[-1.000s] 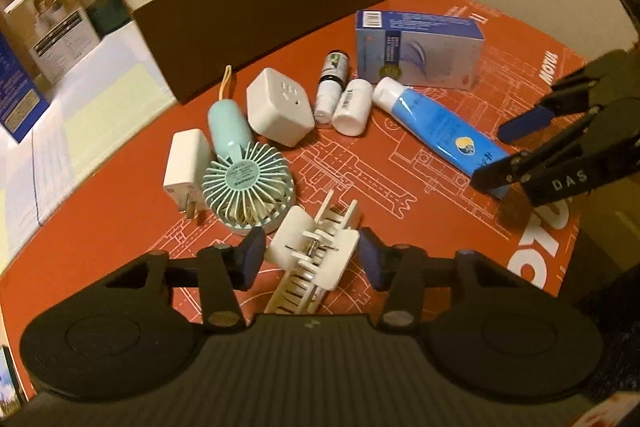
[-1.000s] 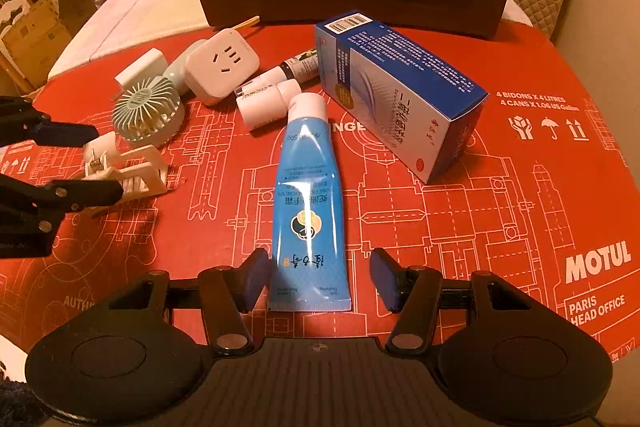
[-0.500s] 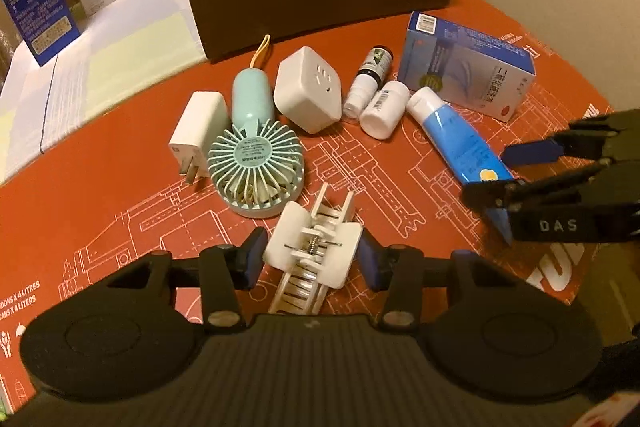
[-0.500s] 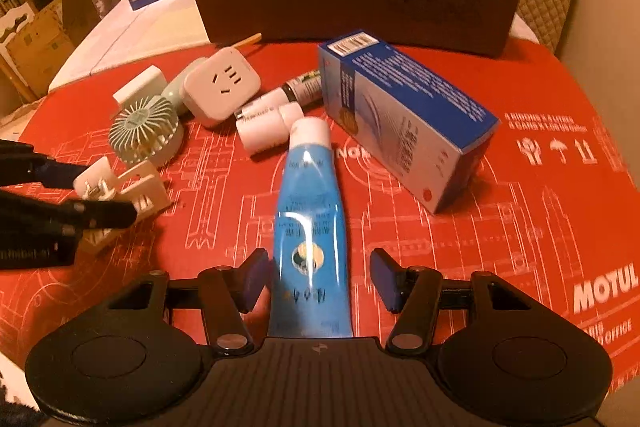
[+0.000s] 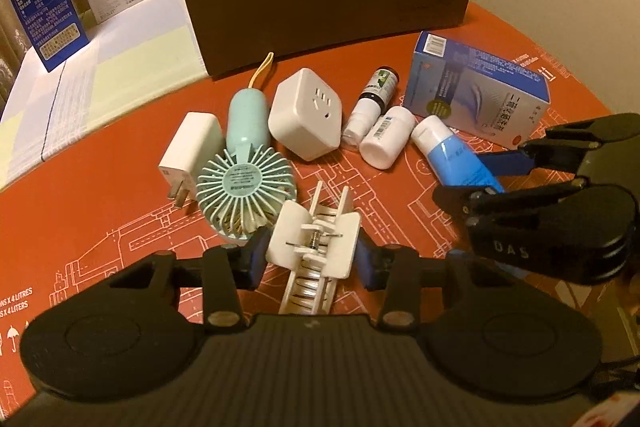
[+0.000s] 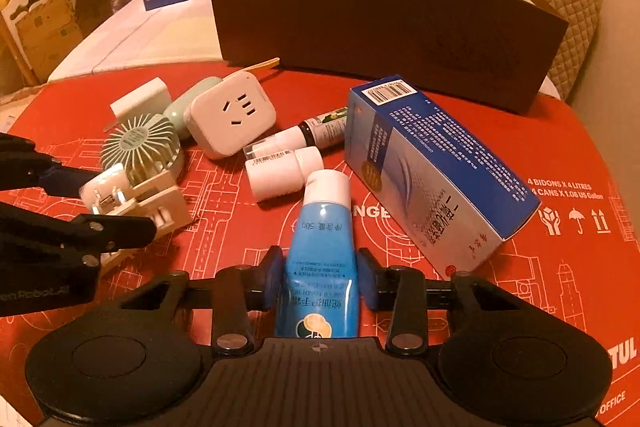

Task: Organize rigid objects
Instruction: 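Lift the white rack with the left gripper while the right gripper lifts the blue tube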

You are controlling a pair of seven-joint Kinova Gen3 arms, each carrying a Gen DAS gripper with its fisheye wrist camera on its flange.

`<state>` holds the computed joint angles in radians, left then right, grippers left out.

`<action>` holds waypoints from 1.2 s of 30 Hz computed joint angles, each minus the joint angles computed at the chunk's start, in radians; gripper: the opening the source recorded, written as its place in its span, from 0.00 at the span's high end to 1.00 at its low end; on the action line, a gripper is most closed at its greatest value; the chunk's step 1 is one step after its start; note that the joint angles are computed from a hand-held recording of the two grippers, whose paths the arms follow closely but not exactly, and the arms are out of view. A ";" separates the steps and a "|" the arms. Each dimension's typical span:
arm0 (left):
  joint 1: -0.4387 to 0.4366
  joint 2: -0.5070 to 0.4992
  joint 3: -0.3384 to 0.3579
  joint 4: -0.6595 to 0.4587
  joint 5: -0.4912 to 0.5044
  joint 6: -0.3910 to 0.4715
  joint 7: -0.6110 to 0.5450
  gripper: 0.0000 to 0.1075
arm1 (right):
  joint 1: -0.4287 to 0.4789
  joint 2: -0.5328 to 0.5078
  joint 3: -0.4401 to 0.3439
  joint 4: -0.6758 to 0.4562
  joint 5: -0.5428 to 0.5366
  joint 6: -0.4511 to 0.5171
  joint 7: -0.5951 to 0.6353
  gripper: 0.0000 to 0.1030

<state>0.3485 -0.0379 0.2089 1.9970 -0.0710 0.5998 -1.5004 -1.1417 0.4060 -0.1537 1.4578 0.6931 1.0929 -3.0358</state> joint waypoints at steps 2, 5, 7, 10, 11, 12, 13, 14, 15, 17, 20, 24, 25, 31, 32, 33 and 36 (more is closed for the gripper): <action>0.002 0.003 0.002 -0.004 -0.004 0.003 0.010 0.64 | 0.005 -0.005 -0.006 0.003 -0.009 0.000 0.016 0.66; 0.001 0.008 -0.004 -0.013 0.024 0.013 -0.007 0.64 | 0.015 -0.026 -0.015 0.022 -0.027 -0.021 0.022 0.66; 0.001 0.007 -0.005 -0.016 0.035 0.017 -0.014 0.64 | 0.017 -0.042 -0.018 0.040 -0.029 -0.038 0.009 0.66; 0.003 0.004 -0.001 -0.021 0.032 0.021 -0.012 0.64 | 0.014 -0.063 -0.025 0.058 -0.018 -0.049 -0.007 0.66; 0.004 0.001 -0.001 -0.023 0.033 0.023 -0.011 0.64 | 0.014 -0.071 -0.027 0.063 -0.014 -0.052 -0.016 0.66; 0.004 -0.003 -0.001 -0.024 0.037 0.023 -0.013 0.64 | 0.014 -0.078 -0.030 0.068 -0.010 -0.055 -0.025 0.66; 0.004 -0.007 -0.001 -0.025 0.039 0.023 -0.014 0.64 | 0.017 -0.086 -0.033 0.073 -0.009 -0.060 -0.035 0.66; 0.005 -0.010 0.000 -0.027 0.040 0.024 -0.015 0.64 | 0.020 -0.091 -0.036 0.075 -0.008 -0.062 -0.041 0.66; 0.005 -0.013 0.001 -0.029 0.039 0.026 -0.013 0.64 | 0.023 -0.096 -0.039 0.078 -0.008 -0.064 -0.046 0.66; 0.004 -0.020 0.003 -0.034 0.038 0.029 -0.009 0.64 | 0.027 -0.104 -0.045 0.079 -0.006 -0.063 -0.054 0.66; 0.003 -0.029 0.003 -0.042 0.041 0.037 -0.009 0.64 | 0.034 -0.116 -0.053 0.084 -0.005 -0.067 -0.067 0.66; -0.002 -0.045 0.001 -0.056 0.054 0.050 -0.013 0.64 | 0.038 -0.133 -0.062 0.088 0.008 -0.068 -0.085 0.66; -0.003 -0.050 0.000 -0.059 0.058 0.052 -0.014 0.64 | 0.039 -0.137 -0.065 0.088 0.012 -0.068 -0.087 0.66; -0.019 -0.082 -0.002 -0.087 0.068 0.064 -0.014 0.64 | 0.055 -0.165 -0.078 0.088 0.028 -0.078 -0.091 0.66; -0.022 -0.085 0.002 -0.095 0.063 0.066 -0.008 0.64 | 0.059 -0.170 -0.080 0.088 0.032 -0.080 -0.089 0.66; -0.024 -0.087 0.006 -0.103 0.056 0.067 0.001 0.64 | 0.063 -0.172 -0.082 0.084 0.034 -0.081 -0.084 0.66; -0.029 -0.086 0.012 -0.130 0.045 0.063 0.017 0.64 | 0.082 -0.186 -0.085 0.083 0.037 -0.095 -0.070 0.66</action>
<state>0.3197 -0.1239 0.2210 1.8672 -0.0259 0.6629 -1.4836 -1.0596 0.2198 -0.2390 1.5406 0.7304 0.9981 -3.1058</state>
